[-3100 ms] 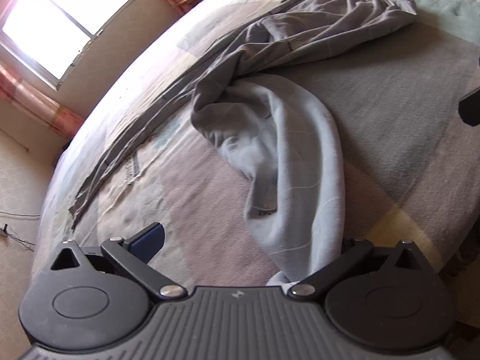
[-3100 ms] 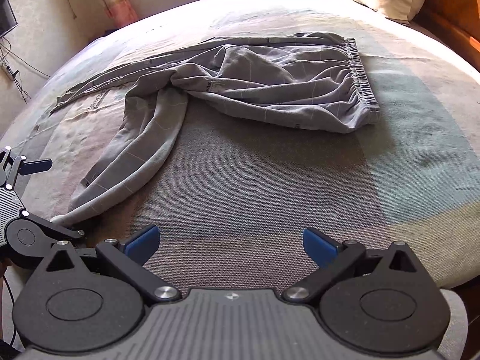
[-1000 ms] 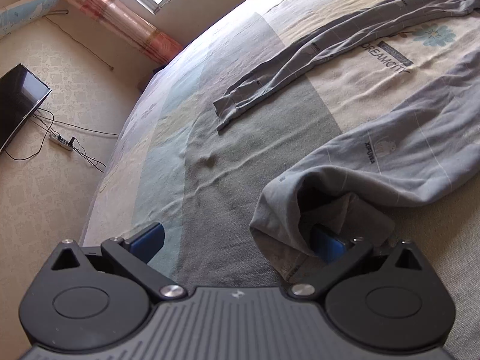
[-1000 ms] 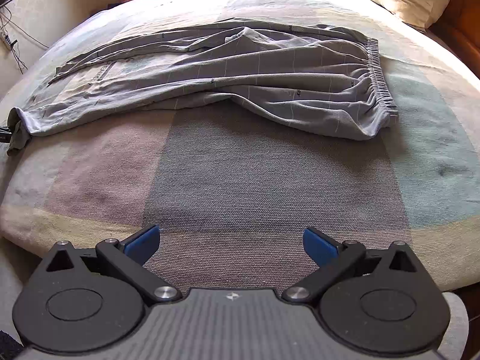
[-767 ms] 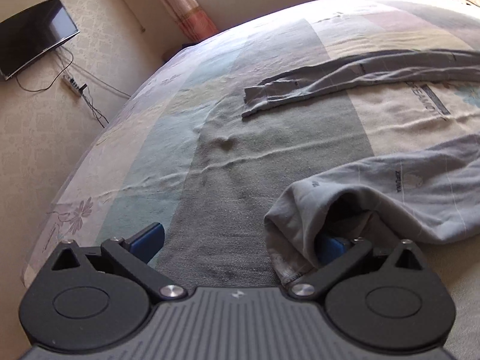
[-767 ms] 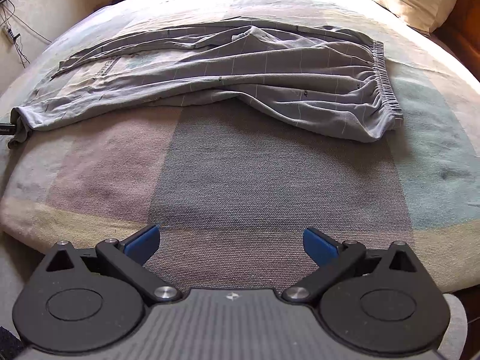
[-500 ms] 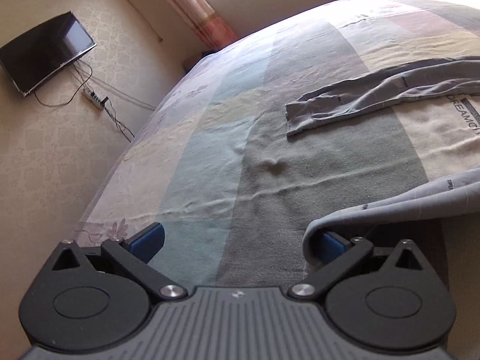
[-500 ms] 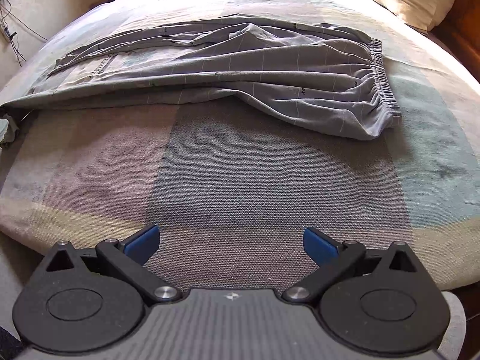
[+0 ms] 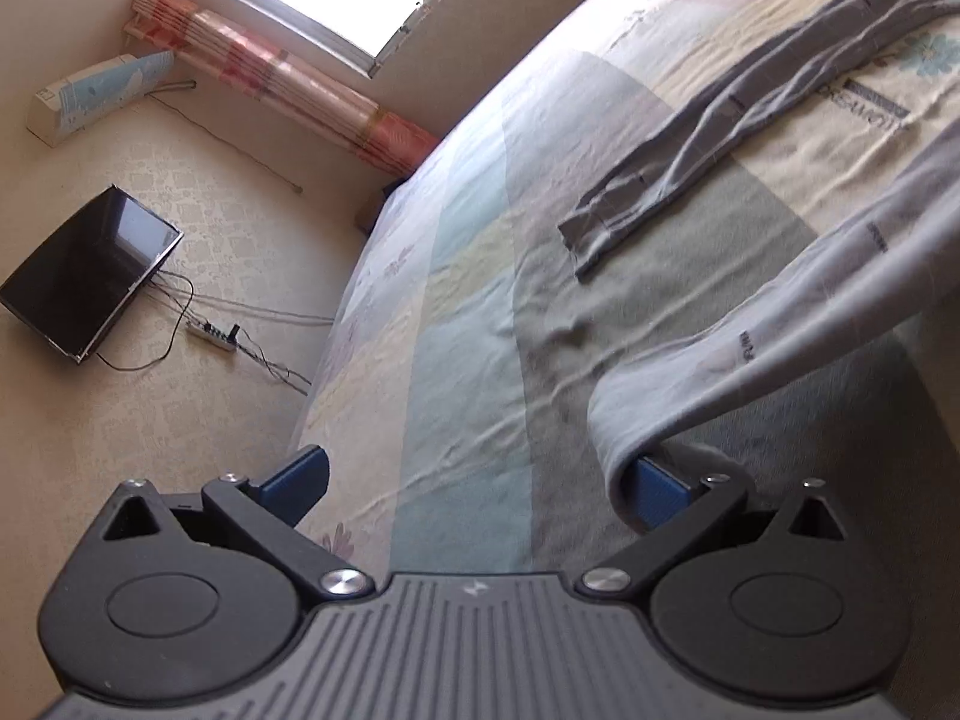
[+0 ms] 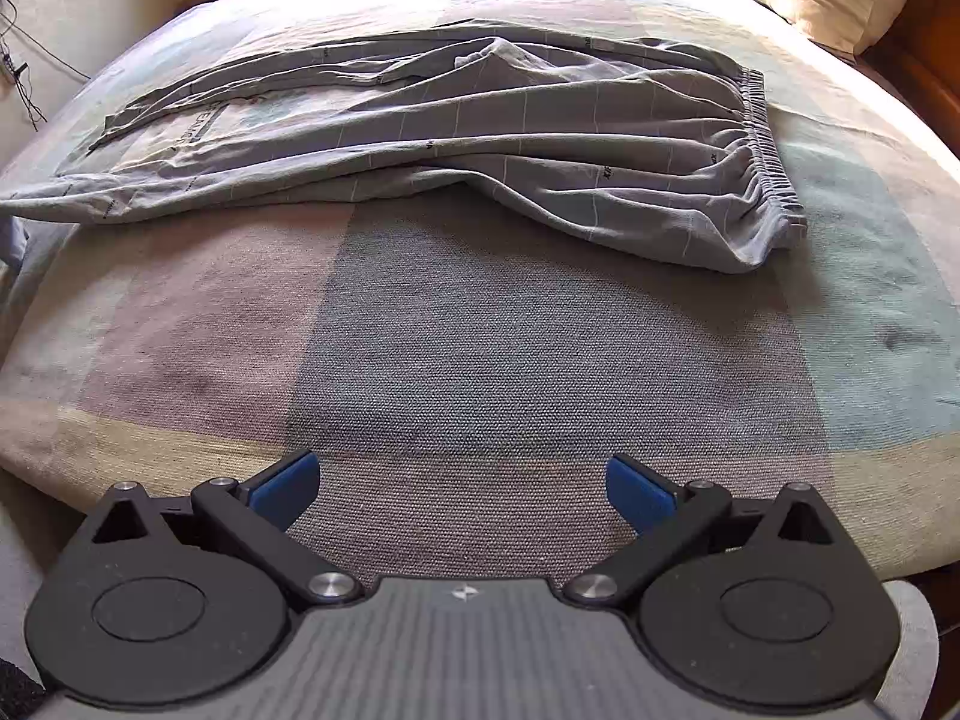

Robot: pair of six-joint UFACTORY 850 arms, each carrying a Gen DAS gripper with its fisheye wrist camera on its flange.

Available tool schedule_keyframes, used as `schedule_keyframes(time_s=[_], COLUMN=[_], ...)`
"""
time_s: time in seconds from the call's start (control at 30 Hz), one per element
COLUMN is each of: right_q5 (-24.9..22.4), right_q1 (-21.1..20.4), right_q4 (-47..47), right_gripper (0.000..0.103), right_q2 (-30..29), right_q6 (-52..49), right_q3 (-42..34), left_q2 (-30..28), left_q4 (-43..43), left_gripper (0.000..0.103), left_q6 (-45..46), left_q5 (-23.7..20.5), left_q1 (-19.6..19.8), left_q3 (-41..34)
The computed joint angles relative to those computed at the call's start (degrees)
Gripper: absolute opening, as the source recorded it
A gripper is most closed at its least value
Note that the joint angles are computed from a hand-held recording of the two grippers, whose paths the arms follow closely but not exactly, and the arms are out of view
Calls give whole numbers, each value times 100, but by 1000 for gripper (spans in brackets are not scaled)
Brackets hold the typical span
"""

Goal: Fold clothes

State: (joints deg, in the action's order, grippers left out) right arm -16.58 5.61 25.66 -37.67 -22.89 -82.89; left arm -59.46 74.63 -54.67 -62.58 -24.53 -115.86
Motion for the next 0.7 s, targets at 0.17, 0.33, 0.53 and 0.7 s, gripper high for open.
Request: schedule_keyframes(time_s=[0.17,0.33,0.53,0.7], right_q5=[-10,-25,-85,-70], right_q1=[4,29,88,109], right_q4=[102,112,-102,-535], right_gripper=[103,103,103,103], right_q2=[0,-15,-31,-9], right_q6=[-127,-131,-7,433], right_q3=[13,4,-20,-23], left_q2=[95,632,574,351], left_q4=[-440,-904,-1329,-964], left_gripper=[103,102,103,103], left_q6=[-351,-923,-1134,-2360], left_q5=[-539,407,1501,1746], left_q1=[186,267,255,348], left_q3=[161,747,935,822])
